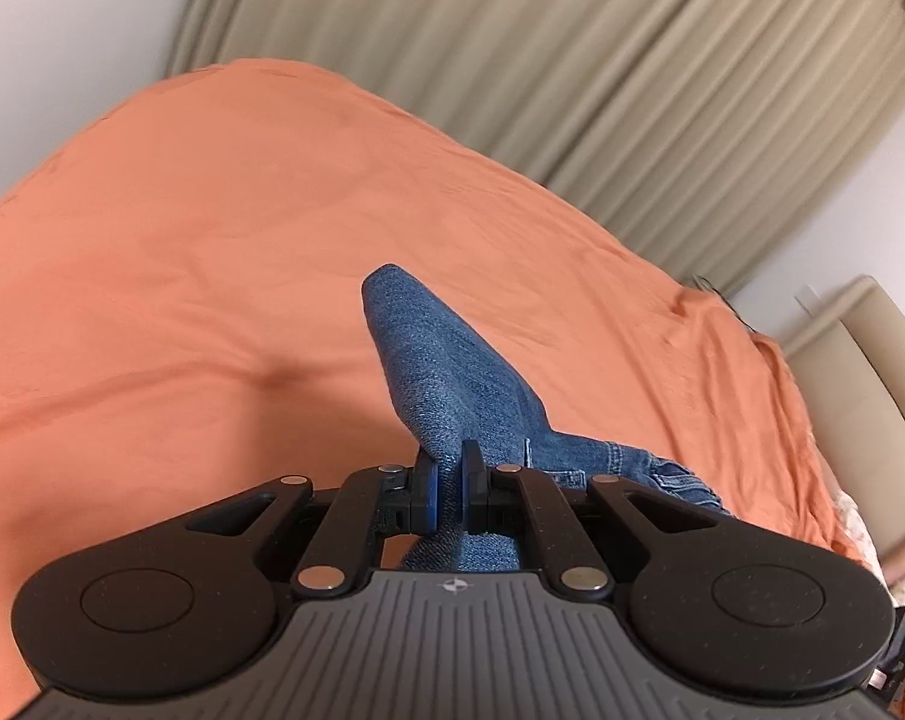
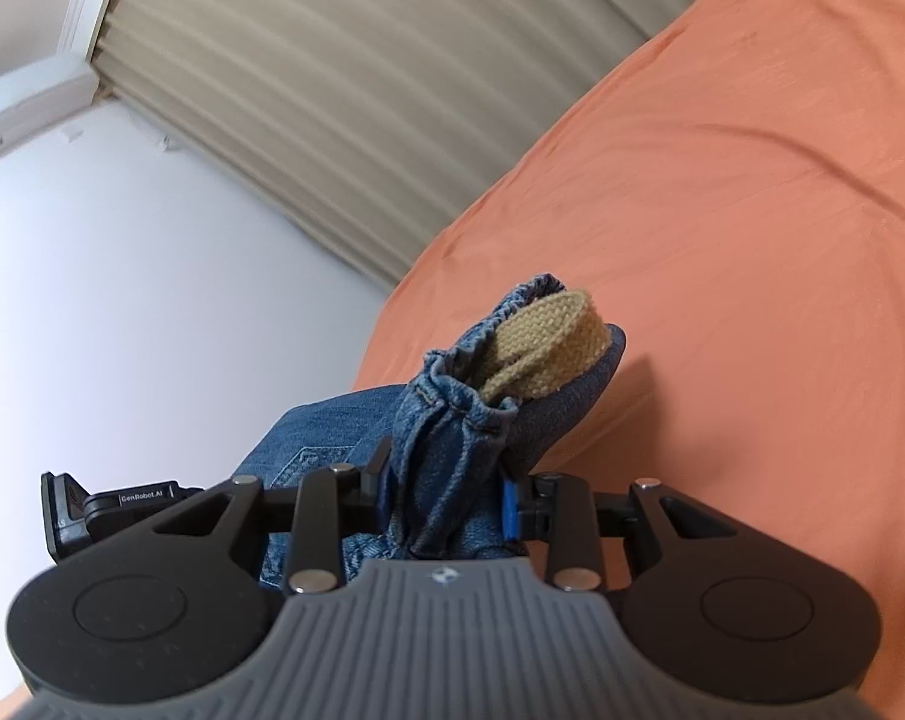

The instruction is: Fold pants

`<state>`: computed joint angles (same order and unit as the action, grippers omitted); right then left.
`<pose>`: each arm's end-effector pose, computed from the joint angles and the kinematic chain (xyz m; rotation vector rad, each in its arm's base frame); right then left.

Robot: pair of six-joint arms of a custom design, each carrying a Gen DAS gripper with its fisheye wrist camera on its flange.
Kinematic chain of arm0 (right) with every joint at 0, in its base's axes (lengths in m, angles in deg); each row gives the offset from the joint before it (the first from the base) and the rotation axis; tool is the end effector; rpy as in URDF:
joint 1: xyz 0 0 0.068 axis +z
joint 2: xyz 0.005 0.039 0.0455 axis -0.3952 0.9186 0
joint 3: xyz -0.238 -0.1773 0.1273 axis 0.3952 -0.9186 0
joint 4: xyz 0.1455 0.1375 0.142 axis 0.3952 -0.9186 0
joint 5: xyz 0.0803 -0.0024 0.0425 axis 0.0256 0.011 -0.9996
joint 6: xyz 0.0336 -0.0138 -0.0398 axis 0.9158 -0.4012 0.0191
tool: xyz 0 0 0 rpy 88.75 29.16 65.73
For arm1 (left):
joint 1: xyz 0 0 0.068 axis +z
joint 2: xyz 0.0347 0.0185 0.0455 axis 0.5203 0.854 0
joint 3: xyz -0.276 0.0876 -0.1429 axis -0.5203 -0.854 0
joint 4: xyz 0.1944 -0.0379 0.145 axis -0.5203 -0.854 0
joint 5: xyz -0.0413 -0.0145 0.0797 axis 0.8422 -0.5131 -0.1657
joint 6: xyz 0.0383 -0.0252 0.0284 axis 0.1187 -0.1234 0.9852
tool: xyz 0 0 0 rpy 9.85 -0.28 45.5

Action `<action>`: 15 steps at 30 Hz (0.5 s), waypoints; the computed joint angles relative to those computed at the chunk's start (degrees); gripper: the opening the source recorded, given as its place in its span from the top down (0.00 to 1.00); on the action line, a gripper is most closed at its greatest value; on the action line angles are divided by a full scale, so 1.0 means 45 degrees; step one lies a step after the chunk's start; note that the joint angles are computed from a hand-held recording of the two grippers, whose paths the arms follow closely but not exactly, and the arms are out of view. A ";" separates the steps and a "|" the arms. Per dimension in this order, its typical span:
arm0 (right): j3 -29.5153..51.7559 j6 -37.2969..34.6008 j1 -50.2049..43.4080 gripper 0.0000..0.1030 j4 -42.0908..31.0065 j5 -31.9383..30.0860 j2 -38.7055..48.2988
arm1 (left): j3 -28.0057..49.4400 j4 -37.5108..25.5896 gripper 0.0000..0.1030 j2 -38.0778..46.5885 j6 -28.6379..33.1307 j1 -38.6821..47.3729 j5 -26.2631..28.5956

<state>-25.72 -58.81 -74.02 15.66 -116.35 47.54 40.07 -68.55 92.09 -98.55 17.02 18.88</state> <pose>0.1253 -0.1009 0.2016 0.4759 1.9312 0.9713 0.1887 -0.0617 0.2736 0.0589 2.3243 -0.7470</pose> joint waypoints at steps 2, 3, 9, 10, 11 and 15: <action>-0.0900 0.2715 0.1780 0.72 0.2970 0.1231 -0.0573 | -0.0425 0.0537 0.94 0.0391 0.0447 0.0883 0.0544; -0.1247 0.3461 0.2516 0.72 0.3927 0.1837 -0.0660 | -0.0728 0.0899 0.94 0.0595 0.0609 0.1347 0.0893; -0.2651 0.4409 0.4713 0.72 0.6611 0.3859 0.0772 | -0.2412 0.3609 0.94 0.2706 0.1375 0.2443 0.1499; -0.2850 0.4274 0.4730 0.72 0.6826 0.3935 0.1029 | -0.2620 0.4125 0.94 0.3110 0.1368 0.2564 0.1554; -0.3038 0.4134 0.4646 0.72 0.6957 0.3991 0.1273 | -0.2704 0.4453 0.94 0.3499 0.1419 0.2761 0.1671; -0.3701 0.4167 0.4127 0.70 0.7983 0.4070 0.3105 | -0.2780 0.5203 0.93 0.5005 0.2100 0.3083 0.1652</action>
